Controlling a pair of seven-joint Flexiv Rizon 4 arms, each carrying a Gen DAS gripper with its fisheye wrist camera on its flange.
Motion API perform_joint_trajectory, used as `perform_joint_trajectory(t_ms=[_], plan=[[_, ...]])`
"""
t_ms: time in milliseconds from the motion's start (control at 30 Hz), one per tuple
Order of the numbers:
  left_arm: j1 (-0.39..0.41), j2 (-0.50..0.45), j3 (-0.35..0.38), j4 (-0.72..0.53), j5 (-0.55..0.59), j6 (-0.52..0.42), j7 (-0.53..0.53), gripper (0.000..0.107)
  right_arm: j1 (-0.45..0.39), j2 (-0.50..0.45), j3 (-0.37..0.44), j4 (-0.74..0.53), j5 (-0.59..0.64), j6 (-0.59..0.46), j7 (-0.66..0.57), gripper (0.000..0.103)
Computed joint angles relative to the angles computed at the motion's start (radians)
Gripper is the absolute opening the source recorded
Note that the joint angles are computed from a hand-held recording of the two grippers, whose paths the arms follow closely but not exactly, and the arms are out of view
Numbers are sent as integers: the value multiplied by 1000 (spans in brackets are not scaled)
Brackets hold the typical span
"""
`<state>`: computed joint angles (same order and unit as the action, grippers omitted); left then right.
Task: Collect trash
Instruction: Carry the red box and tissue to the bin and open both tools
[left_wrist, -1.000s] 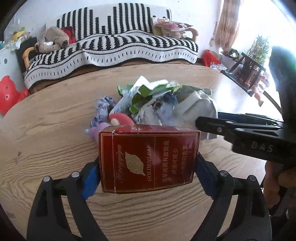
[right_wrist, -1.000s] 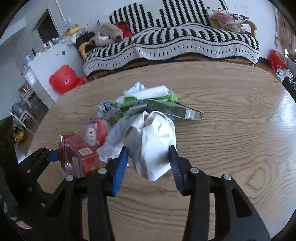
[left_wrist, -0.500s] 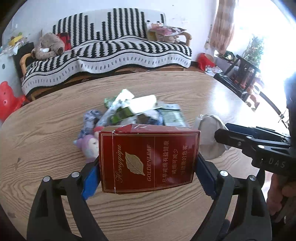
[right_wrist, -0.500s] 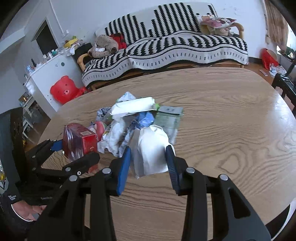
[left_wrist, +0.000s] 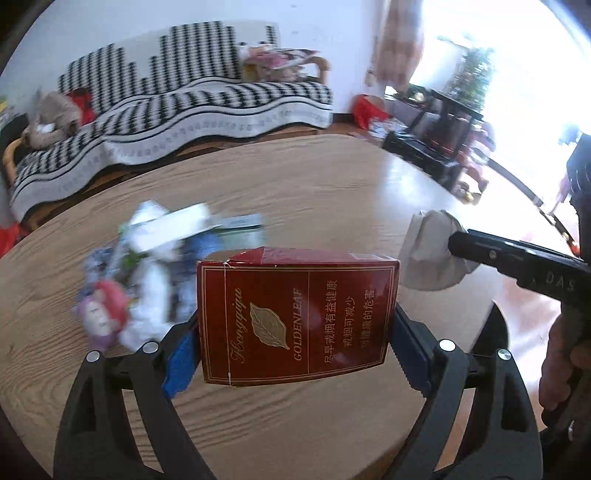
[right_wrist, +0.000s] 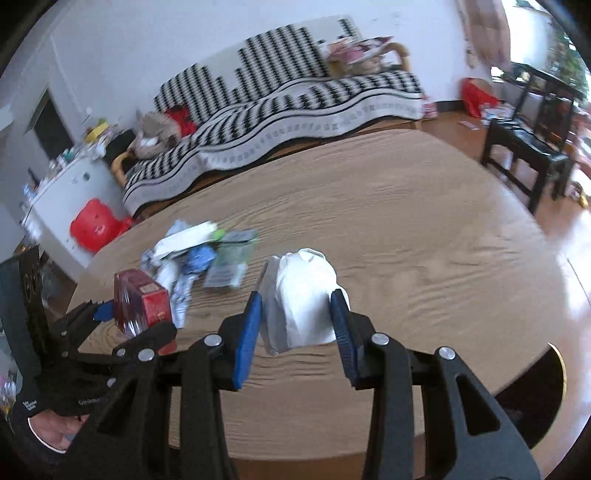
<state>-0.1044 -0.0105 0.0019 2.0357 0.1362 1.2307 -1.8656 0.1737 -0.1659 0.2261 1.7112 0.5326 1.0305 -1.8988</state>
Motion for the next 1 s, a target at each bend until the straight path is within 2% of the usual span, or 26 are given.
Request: perform_joint_trajectory(t_ms=[267, 500, 733, 1000], plan=[[-115, -171, -65, -176, -6, 2, 7, 87, -128, 43, -86, 53, 66, 3, -13, 39], [-234, -353, -103, -338, -76, 6, 89, 87, -254, 45, -161, 81, 138, -20, -55, 39], [-321, -514, -123, -469, -146, -33, 191, 87, -347, -9, -198, 76, 116, -52, -11, 39], [-365, -626, -119, -576, -205, -100, 238, 87, -386, -57, -185, 67, 51, -65, 43, 39]])
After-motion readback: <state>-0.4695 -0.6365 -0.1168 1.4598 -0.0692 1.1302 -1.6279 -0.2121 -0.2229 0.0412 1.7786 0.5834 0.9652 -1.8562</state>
